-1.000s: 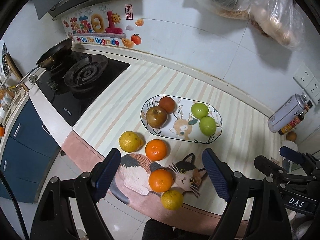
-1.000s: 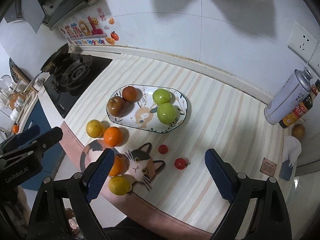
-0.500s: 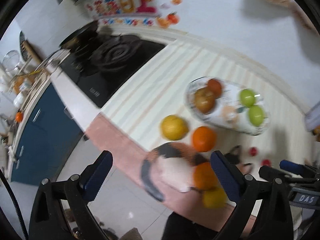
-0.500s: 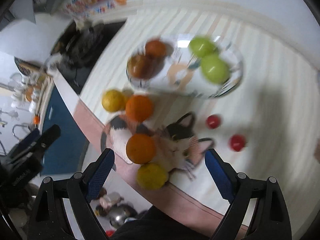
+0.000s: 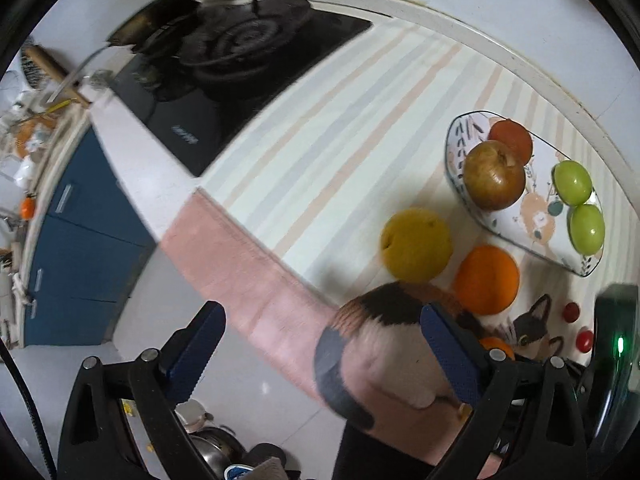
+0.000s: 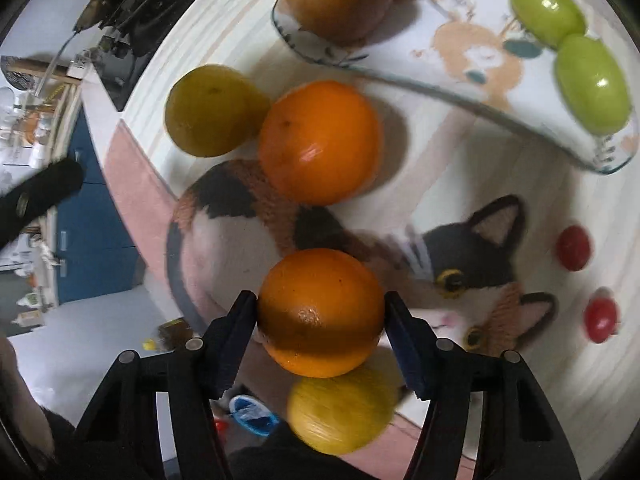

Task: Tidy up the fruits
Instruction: 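Grasp an orange with the right tool while the left tool grasps the yellow lemon, then carry the orange and lemon onto the white plate and open both tools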

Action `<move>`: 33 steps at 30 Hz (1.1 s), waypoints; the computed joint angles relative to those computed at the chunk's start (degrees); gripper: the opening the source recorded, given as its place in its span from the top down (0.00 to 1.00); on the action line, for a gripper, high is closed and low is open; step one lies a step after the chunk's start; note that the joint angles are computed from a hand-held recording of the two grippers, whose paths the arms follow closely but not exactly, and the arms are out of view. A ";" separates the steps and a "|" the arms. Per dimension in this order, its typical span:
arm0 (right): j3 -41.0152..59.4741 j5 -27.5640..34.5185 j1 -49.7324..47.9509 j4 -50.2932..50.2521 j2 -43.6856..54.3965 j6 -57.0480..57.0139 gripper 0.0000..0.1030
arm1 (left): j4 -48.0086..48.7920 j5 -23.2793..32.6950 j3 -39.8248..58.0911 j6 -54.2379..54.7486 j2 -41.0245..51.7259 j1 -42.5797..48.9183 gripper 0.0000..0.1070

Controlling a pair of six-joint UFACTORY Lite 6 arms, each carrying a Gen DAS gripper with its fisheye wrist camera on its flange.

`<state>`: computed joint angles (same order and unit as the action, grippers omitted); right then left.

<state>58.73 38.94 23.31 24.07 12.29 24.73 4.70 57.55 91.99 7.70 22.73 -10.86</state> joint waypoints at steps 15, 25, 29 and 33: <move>-13.69 2.28 -14.59 -0.84 -12.97 -2.54 0.35 | -12.27 11.66 32.03 6.16 31.38 -3.41 0.40; -17.81 2.50 -19.21 5.29 -15.30 -9.55 0.34 | -11.71 3.13 11.77 8.93 18.06 -3.24 0.46; -16.94 2.54 -18.05 3.52 -14.53 -8.47 0.34 | -10.66 0.88 7.98 8.79 15.38 -3.92 0.46; -17.55 1.69 -17.15 2.73 -15.24 -7.72 0.35 | -11.11 1.85 8.42 8.71 15.46 -3.67 0.46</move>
